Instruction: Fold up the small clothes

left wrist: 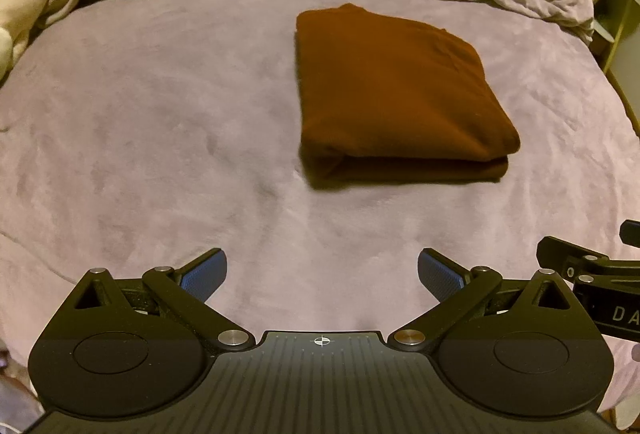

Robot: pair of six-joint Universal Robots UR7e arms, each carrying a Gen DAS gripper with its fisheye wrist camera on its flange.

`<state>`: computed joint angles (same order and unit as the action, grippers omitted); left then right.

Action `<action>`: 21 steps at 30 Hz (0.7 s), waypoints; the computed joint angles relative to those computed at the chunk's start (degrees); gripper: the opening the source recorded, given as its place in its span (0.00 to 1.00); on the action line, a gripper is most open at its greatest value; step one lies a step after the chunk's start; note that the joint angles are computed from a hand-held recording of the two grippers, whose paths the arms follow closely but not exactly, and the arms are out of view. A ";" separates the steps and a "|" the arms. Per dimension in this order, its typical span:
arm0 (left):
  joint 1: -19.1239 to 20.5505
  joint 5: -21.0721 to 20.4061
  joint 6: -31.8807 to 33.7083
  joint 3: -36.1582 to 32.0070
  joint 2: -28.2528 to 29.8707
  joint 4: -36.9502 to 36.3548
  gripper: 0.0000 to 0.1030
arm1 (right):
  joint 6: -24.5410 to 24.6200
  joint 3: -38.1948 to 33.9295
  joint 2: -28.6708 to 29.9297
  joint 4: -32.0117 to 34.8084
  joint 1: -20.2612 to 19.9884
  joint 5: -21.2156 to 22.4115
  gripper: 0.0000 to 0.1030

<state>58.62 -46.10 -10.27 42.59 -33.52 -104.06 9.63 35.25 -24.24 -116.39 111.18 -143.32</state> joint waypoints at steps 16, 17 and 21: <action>-0.53 2.31 0.14 2.34 -0.80 -0.59 1.00 | 0.00 0.89 -0.37 -0.69 0.09 -0.04 0.96; -0.49 2.19 0.26 2.54 -0.92 -0.74 1.00 | -0.01 0.91 -0.40 -0.67 0.06 -0.04 0.96; -0.47 2.09 0.59 3.34 -1.38 -1.36 1.00 | -0.17 1.31 -0.55 -1.09 0.15 -0.29 0.96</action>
